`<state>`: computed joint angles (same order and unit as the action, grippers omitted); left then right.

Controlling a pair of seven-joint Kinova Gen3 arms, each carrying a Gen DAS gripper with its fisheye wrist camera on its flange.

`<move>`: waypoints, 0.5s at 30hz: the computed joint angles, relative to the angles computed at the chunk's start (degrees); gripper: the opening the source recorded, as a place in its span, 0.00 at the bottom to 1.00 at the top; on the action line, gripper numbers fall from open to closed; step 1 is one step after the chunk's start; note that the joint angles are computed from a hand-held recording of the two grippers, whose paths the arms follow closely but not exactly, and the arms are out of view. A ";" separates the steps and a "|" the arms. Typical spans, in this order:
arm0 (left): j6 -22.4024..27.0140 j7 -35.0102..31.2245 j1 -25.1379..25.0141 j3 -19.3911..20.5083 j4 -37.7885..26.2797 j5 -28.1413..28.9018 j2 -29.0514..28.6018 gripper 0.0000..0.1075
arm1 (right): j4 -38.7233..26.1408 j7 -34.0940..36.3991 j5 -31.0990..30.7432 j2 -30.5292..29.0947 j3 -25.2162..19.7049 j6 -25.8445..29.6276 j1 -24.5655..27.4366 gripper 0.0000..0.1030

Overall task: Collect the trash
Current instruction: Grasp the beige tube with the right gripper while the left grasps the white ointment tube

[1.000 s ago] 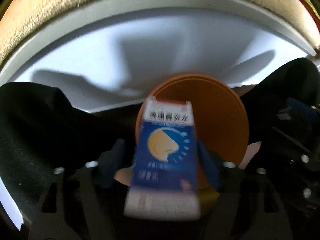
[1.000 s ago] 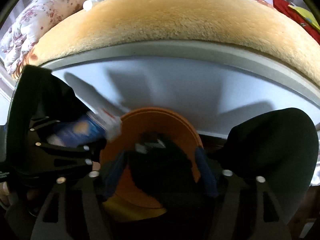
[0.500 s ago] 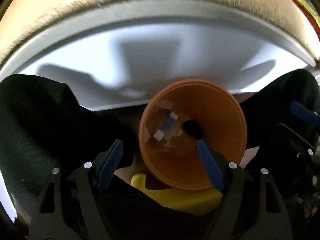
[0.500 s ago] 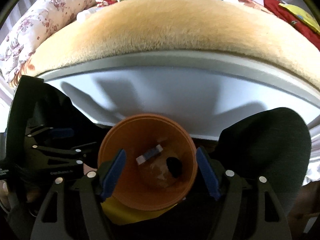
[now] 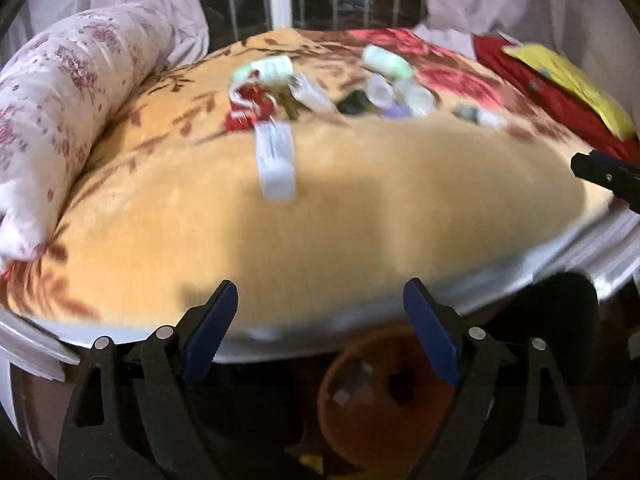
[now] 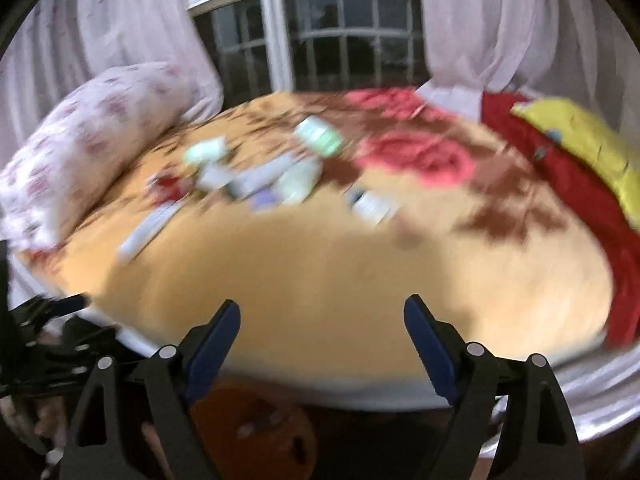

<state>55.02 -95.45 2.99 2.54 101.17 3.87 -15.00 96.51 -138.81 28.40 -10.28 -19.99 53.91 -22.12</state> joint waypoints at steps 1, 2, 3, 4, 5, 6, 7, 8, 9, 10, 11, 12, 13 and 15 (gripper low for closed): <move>0.28 0.28 0.02 -0.77 -1.21 0.25 1.41 0.77 | -1.92 0.57 1.43 2.17 0.71 0.71 0.86 0.80; 0.45 -0.31 0.11 -1.72 -2.36 1.44 2.93 0.77 | -2.92 1.38 1.93 3.45 1.89 0.72 0.66 0.80; 0.64 -0.30 -0.51 -1.94 -3.82 2.64 4.97 0.77 | -3.91 2.78 1.50 4.97 3.15 0.16 1.13 0.80; 1.35 -0.21 -1.14 -2.17 -5.27 2.91 6.09 0.77 | -5.02 4.65 0.42 6.33 4.85 -0.07 1.36 0.79; 1.63 -0.46 -1.52 -2.44 -6.08 3.18 6.73 0.77 | -6.00 5.83 -0.21 7.67 6.10 0.08 1.48 0.76; 1.75 -0.57 -1.83 -2.50 -6.12 3.17 6.51 0.77 | -6.86 7.26 -0.90 8.95 7.27 0.30 1.56 0.73; 1.31 0.02 -2.05 -2.08 -6.15 2.65 6.61 0.77 | -7.21 8.35 -1.40 9.67 8.17 0.34 1.50 0.67; 0.99 -0.08 -2.18 -2.09 -6.33 2.76 6.86 0.77 | -8.18 9.69 -1.80 11.05 9.09 1.03 1.57 0.63; 0.78 -0.38 -2.30 -2.19 -6.48 2.95 6.97 0.77 | -8.68 10.09 -1.77 11.96 9.74 1.45 1.36 0.62; 1.05 -1.48 -2.60 -2.91 -6.64 3.54 6.82 0.77 | -8.98 10.73 -2.28 12.68 10.46 1.46 1.33 0.61; 0.83 -1.65 -2.75 -2.83 -6.82 3.66 7.23 0.77 | -9.00 11.33 -2.86 13.15 11.07 1.13 1.31 0.59; 0.53 -1.49 -2.84 -2.58 -6.86 3.49 7.54 0.77 | -9.34 12.31 -3.68 13.84 11.63 0.91 1.40 0.56; 0.36 -1.60 -2.93 -2.48 -6.81 3.35 7.62 0.77 | -9.65 13.40 -4.48 14.54 12.11 0.53 1.49 0.54; -0.44 -1.41 -2.94 -2.00 -6.50 2.65 7.58 0.79 | -9.70 14.12 -4.26 15.50 12.79 -0.28 1.11 0.53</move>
